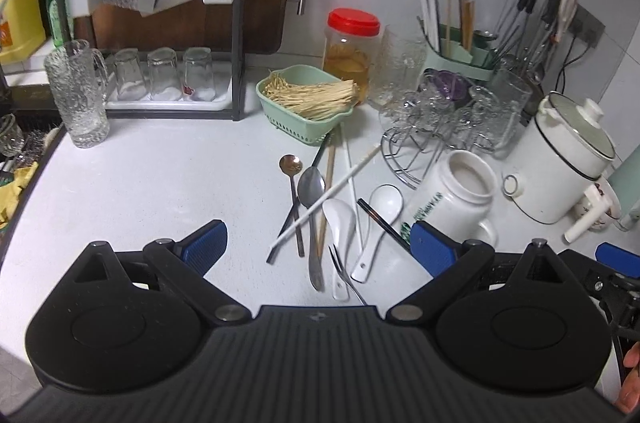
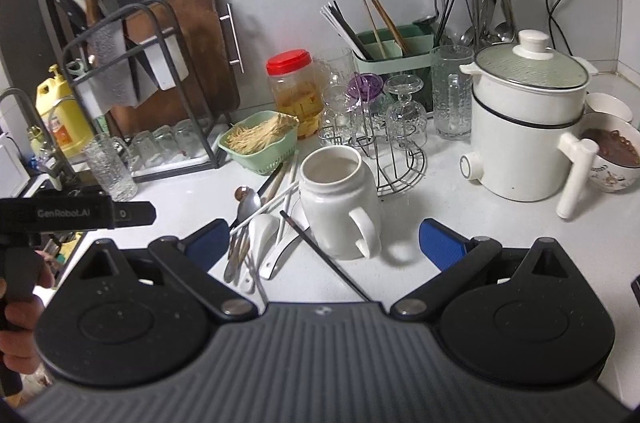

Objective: Organize utensils
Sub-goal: 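Move the left tool to the steel spoon and close on its handle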

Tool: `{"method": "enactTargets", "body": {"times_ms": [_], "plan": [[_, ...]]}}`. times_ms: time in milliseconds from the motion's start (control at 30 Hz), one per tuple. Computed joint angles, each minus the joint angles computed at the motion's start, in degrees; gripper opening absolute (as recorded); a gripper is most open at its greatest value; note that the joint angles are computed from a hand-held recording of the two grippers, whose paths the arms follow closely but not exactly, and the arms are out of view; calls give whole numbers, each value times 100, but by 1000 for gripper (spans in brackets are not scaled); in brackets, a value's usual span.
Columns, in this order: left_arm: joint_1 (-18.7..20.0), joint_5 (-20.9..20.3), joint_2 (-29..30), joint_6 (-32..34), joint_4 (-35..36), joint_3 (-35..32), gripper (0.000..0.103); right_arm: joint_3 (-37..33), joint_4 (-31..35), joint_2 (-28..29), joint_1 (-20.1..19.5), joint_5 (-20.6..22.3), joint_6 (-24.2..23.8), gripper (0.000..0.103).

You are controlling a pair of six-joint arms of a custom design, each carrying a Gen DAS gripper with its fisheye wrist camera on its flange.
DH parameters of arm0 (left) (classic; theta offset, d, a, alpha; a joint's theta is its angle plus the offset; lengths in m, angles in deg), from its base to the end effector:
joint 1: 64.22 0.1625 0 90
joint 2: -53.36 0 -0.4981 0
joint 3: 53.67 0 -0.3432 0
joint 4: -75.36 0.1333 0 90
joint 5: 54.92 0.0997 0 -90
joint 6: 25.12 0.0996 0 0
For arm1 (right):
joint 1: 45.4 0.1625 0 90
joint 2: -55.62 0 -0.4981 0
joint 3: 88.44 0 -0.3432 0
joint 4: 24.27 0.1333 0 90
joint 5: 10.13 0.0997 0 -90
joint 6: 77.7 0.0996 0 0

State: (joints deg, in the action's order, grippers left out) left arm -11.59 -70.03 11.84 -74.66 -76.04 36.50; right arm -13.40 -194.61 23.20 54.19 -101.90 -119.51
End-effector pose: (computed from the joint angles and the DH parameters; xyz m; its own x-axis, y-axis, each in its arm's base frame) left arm -0.2441 -0.6977 0.2317 -0.6688 -0.5970 -0.4431 0.1281 0.4945 -0.8597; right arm 0.2638 -0.7797 0.1794 -0.6491 -0.6302 0.4261 -0.7574 0.4828 -0.4397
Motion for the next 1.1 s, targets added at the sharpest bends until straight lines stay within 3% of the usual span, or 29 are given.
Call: {"method": "enactTargets", "body": {"times_ms": [500, 733, 967, 1100], "plan": [[874, -1103, -4, 1840, -1357, -443, 99, -1631, 523, 1173, 291, -865, 86, 103], [1239, -1648, 156, 2419, -1525, -911, 97, -2534, 890, 1696, 347, -1174, 194, 102], [1612, -2312, 253, 2573, -1305, -1339, 81, -3211, 1231, 2083, 403, -1494, 171, 98], [1823, -2781, 304, 2523, -1067, -1565, 62, -3451, 1257, 2244, 415, -1591, 74, 97]]}}
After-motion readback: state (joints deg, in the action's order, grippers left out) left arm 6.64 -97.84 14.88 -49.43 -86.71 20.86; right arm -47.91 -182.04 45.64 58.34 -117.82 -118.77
